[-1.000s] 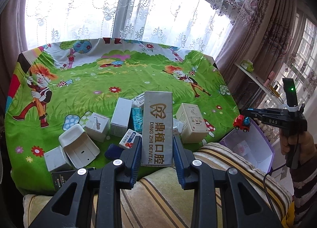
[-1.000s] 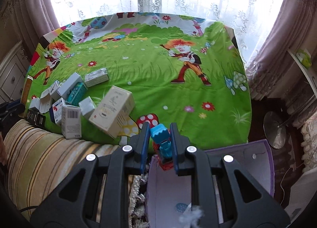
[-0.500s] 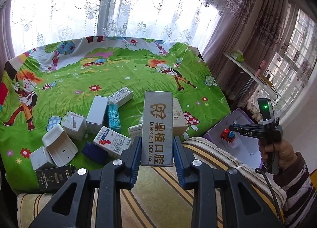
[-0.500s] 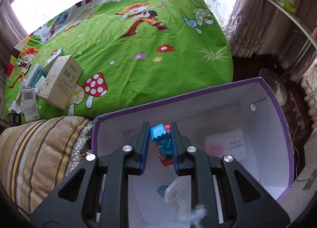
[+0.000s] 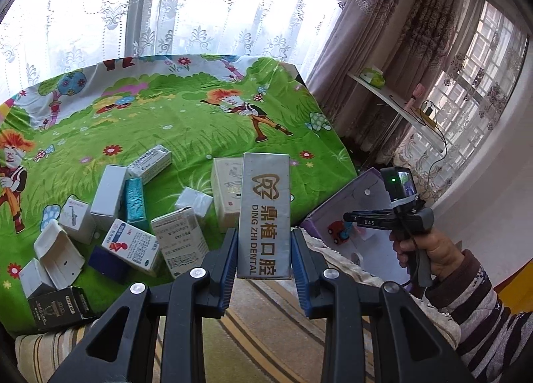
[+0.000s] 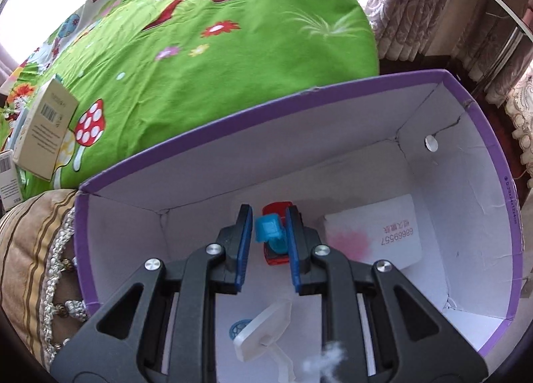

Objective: Organize rigid objects

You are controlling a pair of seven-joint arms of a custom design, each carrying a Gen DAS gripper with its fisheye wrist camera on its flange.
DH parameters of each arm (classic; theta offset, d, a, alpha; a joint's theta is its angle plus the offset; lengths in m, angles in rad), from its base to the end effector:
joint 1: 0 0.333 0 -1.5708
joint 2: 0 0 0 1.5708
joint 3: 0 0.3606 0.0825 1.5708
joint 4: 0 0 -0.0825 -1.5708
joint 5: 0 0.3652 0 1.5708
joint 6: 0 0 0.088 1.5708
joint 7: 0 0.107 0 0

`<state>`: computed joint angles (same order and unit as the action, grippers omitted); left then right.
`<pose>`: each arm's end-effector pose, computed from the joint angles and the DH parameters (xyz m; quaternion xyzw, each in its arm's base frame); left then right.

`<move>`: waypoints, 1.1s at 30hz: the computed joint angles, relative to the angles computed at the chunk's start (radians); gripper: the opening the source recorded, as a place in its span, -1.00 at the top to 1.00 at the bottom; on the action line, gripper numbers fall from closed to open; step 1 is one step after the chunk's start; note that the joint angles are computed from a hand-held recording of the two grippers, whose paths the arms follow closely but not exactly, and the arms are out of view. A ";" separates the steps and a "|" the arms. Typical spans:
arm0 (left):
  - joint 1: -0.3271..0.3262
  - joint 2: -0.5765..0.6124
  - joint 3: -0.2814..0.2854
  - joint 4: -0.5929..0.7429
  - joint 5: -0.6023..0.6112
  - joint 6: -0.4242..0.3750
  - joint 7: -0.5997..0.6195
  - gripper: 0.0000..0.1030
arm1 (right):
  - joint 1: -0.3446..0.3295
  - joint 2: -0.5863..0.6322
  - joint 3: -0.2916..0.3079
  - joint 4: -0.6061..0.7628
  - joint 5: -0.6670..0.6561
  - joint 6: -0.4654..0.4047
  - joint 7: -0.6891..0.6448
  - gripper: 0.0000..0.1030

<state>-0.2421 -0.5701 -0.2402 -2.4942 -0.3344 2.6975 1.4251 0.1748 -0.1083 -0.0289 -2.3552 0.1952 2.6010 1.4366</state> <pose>0.3384 -0.1889 0.6094 -0.6189 0.6887 -0.3582 0.1196 0.4943 0.0683 0.4660 -0.7383 0.6480 -0.0764 0.1707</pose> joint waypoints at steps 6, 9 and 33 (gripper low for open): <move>-0.090 0.085 0.033 0.062 -0.082 0.001 0.072 0.37 | -0.015 -0.055 -0.010 -0.033 -0.014 -0.004 0.038 0.34; -0.129 0.130 0.041 0.098 -0.139 -0.001 0.118 0.37 | -0.014 -0.110 -0.017 -0.072 -0.024 0.041 0.065 0.03; -0.080 0.116 0.043 0.095 -0.311 0.057 0.143 -0.08 | 0.031 -0.325 0.023 -0.084 -0.241 0.144 0.310 -0.80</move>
